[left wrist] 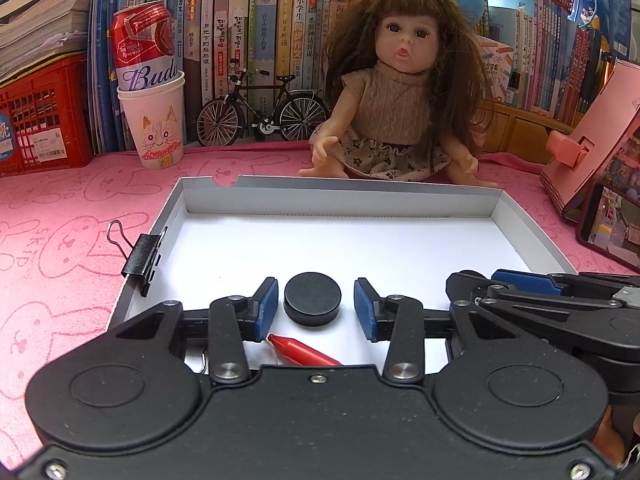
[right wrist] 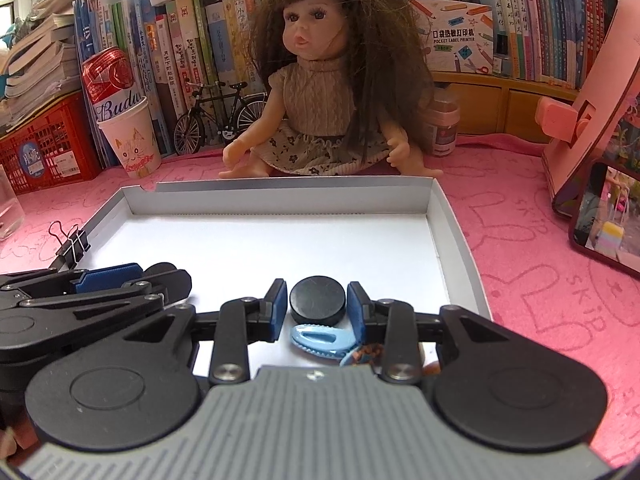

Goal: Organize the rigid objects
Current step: 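Open the left tool releasing its disc while the right tool releases its disc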

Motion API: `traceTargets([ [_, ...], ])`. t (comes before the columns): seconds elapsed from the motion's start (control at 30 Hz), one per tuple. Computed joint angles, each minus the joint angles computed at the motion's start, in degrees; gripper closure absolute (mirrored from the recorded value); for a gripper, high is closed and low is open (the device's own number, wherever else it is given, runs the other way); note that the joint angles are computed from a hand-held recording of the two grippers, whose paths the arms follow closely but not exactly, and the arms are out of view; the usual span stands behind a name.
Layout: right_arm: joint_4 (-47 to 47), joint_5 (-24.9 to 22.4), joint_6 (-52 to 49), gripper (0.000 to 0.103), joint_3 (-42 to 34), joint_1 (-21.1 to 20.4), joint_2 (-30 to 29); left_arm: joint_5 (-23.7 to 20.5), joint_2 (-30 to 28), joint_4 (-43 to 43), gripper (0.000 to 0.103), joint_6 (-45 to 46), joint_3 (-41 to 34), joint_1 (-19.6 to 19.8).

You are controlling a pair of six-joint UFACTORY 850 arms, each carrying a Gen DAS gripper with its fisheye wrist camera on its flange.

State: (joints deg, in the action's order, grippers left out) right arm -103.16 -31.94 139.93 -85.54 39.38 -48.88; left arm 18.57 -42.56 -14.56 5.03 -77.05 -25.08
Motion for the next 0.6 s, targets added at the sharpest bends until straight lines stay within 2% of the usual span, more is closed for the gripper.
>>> traceTargets([
  [0.03,-0.27,-0.11,0.35,0.047,0.15,-0.01,0.1,0.13,0.14,-0.19,0.06,0.09,0.16,-0.02],
  [0.5,-3.28,-3.73,5.19,0.028,4.48,1.03,3.78,4.58,4.7,-5.68,0.031,2.97,5.44,-0.15],
  [0.6,-3.48,-4.07,6.33,0.024,5.34,1.25,4.44,5.33,5.67,-5.71,0.028,3.05,6.7,-0.09],
])
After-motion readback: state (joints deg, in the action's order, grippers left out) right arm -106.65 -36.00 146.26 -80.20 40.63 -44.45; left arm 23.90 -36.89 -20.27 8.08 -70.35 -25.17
